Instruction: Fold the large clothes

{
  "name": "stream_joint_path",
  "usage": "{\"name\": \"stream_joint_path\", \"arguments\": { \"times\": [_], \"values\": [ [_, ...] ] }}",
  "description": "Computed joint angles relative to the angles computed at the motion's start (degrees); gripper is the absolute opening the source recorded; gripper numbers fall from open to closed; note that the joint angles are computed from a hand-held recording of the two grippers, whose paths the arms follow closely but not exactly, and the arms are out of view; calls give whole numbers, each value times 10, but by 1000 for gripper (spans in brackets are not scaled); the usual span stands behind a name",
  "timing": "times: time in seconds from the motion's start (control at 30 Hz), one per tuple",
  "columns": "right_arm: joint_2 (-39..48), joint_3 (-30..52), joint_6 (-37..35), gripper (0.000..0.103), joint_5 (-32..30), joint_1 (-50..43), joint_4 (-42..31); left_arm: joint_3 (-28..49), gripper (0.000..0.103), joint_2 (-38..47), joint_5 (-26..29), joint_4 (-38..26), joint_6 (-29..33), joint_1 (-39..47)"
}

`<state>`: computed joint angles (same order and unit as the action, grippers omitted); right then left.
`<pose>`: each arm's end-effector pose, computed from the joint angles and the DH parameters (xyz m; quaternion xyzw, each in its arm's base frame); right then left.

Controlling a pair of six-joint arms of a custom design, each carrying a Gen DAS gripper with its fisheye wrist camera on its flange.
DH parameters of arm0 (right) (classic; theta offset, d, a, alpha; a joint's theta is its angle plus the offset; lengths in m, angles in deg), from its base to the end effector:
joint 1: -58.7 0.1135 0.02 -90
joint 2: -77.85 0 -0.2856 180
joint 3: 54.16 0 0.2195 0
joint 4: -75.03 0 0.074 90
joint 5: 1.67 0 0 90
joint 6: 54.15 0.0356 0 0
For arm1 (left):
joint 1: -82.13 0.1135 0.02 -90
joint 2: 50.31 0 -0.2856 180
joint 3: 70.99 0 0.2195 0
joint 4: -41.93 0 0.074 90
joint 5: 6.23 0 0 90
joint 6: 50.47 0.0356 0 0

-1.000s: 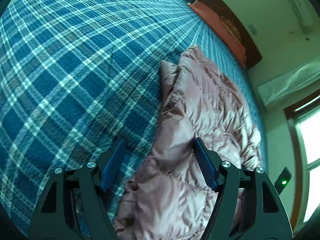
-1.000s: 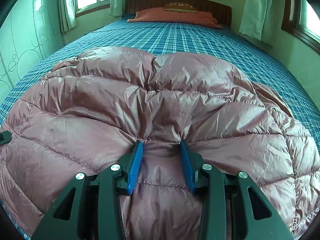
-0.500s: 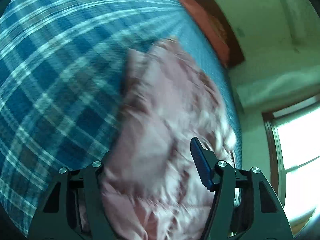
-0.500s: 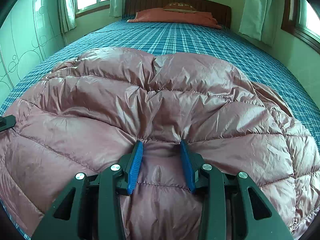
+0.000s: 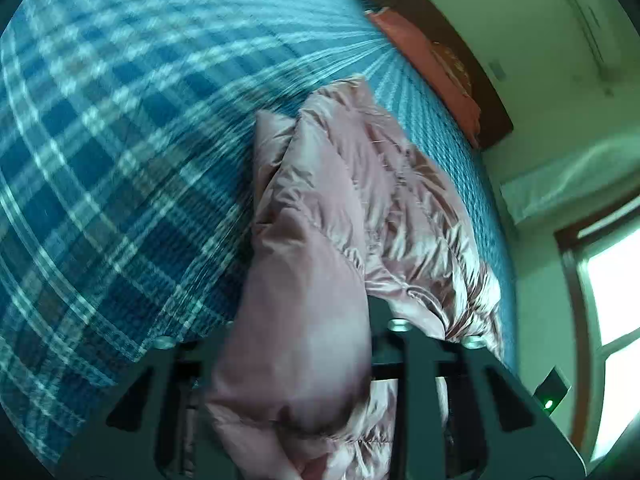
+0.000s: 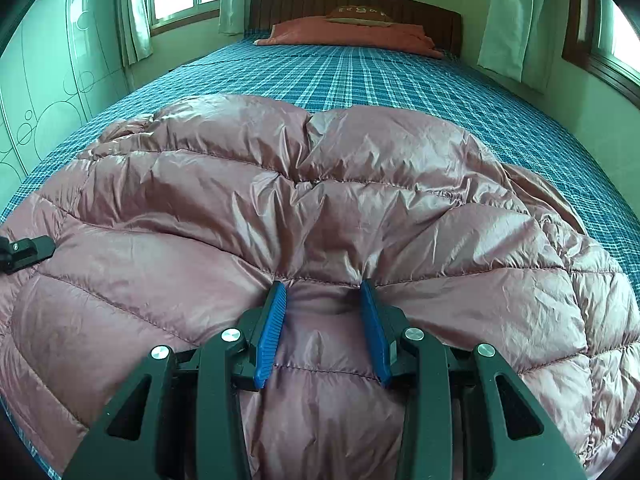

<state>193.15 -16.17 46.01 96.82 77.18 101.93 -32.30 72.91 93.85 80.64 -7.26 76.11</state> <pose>0.2481 0.0774 0.0734 -0.0431 0.9377 0.0160 0.3445 0.2712 -0.0349 0.0557 -0.2905 0.8767 -0.2395 0.2993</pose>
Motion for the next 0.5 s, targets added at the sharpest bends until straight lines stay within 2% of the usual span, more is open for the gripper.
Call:
{"name": "stream_joint_path", "arguments": {
  "times": [0.1,0.23,0.37,0.5],
  "values": [
    [-1,1,1,39,-1,0,-4,7,16,-31,-41,-29,-2,-28],
    [-13,8,1,39,-5,-3,-25,29,15,-66,-95,-86,-5,-58],
    [-54,2,-1,45,-33,-27,-53,12,15,-88,-112,-98,-13,-59],
    [-130,-45,-22,46,-73,-90,-60,-4,15,-97,-102,-94,-7,-46]
  ]
}}
